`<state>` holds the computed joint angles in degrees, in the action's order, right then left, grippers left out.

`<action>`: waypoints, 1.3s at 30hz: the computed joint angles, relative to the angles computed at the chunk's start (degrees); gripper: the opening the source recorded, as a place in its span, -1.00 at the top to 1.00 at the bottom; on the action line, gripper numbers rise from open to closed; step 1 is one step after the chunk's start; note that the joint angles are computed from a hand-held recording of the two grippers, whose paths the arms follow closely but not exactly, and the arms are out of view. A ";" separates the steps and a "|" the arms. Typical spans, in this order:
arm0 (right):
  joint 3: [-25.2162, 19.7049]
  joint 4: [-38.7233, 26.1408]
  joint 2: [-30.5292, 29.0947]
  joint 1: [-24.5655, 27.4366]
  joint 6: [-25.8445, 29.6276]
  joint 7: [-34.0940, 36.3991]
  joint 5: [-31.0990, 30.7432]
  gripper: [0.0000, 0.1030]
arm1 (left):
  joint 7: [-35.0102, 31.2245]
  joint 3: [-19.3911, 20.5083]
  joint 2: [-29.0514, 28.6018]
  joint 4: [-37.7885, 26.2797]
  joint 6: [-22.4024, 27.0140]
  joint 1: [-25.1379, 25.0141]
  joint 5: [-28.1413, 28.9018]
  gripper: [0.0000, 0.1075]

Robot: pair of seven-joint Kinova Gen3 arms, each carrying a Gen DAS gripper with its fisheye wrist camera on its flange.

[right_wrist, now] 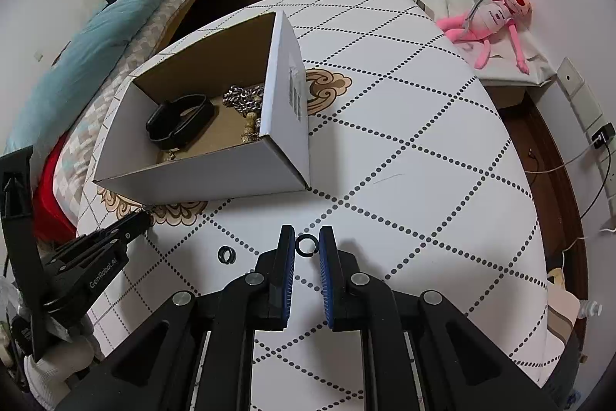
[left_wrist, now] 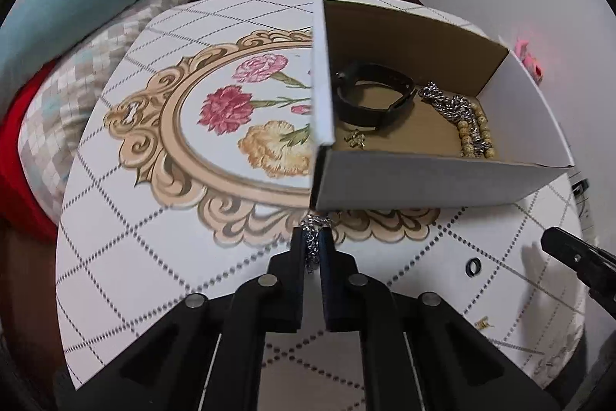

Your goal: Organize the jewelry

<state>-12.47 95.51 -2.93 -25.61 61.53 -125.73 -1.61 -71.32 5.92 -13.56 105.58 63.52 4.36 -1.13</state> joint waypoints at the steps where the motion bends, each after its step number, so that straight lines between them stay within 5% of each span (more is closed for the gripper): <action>1: 0.11 -0.08 -0.18 0.04 0.00 0.33 -0.36 0.74 | -0.17 -0.51 -0.64 0.13 0.24 0.00 0.84 0.95; 11: 1.48 -5.44 -2.23 1.33 1.93 6.43 -6.00 0.74 | -6.28 -6.53 -7.22 -8.63 8.45 -0.07 12.53 0.96; 21: 2.86 -19.38 5.80 2.72 5.83 14.65 -12.45 0.75 | -13.94 -9.34 3.93 -21.97 11.47 -2.02 20.24 0.96; 28: 3.09 -28.23 16.45 3.03 12.53 16.81 -15.13 0.73 | -8.09 -4.89 11.47 -26.47 16.13 -4.00 12.14 0.84; 31: 3.35 -31.33 19.29 2.86 14.87 16.66 -14.71 0.68 | -5.12 -4.02 11.98 -26.11 15.88 -3.67 7.80 0.10; 32: 3.44 -32.50 20.09 2.67 15.77 16.70 -14.18 0.46 | -4.12 -3.93 11.59 -25.55 15.21 -3.63 6.67 -0.39; 35: 3.89 -33.88 20.72 1.92 16.66 16.00 -12.11 0.04 | -2.48 -4.04 9.87 -23.29 12.91 -3.84 5.25 -0.50; 39: 4.24 -33.56 20.23 1.83 16.89 15.78 -10.67 0.04 | -0.40 -3.16 9.44 -22.14 12.31 -3.31 1.61 -0.81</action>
